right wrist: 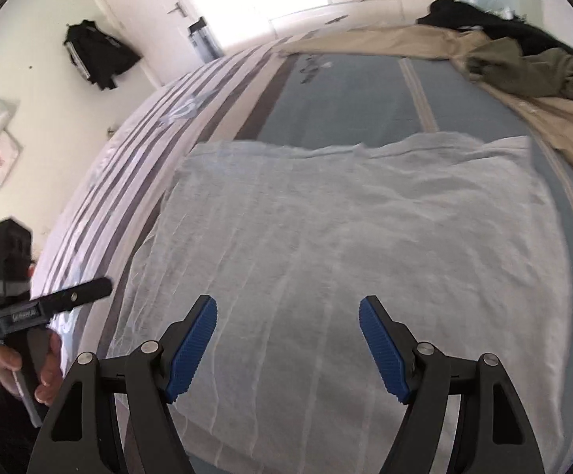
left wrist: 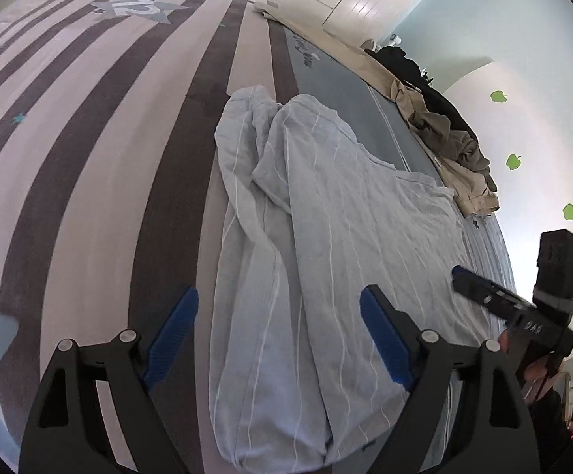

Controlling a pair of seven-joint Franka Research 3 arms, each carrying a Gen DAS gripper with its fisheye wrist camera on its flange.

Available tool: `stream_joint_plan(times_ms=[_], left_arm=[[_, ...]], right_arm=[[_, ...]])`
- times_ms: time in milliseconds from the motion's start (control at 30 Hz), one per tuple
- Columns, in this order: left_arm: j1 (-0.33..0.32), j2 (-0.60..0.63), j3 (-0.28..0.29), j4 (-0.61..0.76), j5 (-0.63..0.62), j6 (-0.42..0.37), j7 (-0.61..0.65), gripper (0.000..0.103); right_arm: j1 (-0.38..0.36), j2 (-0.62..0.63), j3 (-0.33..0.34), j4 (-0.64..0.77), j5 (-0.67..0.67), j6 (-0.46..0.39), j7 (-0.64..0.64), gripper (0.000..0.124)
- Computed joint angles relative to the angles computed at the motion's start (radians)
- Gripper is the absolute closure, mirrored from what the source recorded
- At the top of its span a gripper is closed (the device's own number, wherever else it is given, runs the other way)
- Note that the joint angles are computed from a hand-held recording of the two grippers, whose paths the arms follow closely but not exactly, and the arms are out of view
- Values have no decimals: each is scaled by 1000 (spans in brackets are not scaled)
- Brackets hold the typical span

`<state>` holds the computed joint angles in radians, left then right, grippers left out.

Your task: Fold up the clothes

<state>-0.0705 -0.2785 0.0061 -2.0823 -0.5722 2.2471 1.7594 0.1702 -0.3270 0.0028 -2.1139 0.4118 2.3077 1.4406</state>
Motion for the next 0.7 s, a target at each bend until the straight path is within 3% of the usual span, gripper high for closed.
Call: stream_joint_plan(times_ms=[133, 300, 433, 567, 700], left_arm=[[6, 27, -28, 14, 80, -14, -21, 21], [13, -29, -78, -11, 265, 9, -163, 21], [11, -113, -126, 1, 439, -7, -338, 20], [2, -165, -167, 33, 604, -30, -445, 20], [-63, -126, -125, 121, 569, -150, -423, 20]], right_arm=[[1, 70, 5, 6, -20, -7, -9, 52], [-3, 60, 16, -14, -43, 27, 20, 52], [-42, 10, 12, 37, -109, -109, 157, 51], [-67, -39, -22, 83, -107, -246, 187, 51], [-102, -55, -26, 143, -160, -362, 217, 52]])
